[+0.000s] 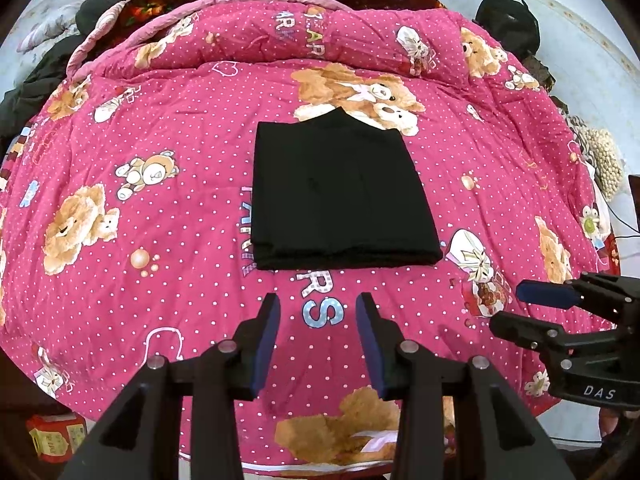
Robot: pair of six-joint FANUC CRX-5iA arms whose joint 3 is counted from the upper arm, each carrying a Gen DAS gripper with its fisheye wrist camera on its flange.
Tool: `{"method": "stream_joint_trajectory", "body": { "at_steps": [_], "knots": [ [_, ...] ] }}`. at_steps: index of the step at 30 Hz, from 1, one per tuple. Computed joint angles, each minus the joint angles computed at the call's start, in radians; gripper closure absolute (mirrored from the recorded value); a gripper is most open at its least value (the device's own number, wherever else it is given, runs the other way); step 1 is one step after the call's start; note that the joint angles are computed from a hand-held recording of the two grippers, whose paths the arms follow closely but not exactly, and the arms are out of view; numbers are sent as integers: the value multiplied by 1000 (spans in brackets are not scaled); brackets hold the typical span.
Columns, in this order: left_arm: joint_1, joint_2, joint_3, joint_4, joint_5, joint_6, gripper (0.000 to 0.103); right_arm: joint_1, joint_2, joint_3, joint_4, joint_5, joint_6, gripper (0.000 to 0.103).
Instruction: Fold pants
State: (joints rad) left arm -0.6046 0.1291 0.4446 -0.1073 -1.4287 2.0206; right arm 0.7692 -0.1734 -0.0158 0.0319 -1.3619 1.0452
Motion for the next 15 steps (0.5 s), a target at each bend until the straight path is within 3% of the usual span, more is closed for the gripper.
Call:
{"method": "stream_joint_trajectory", "body": {
  "at_steps": [15],
  "knots": [
    [15, -8, -16, 12, -7, -9, 61, 22, 5, -2, 19, -2, -32, 54]
  ]
}}
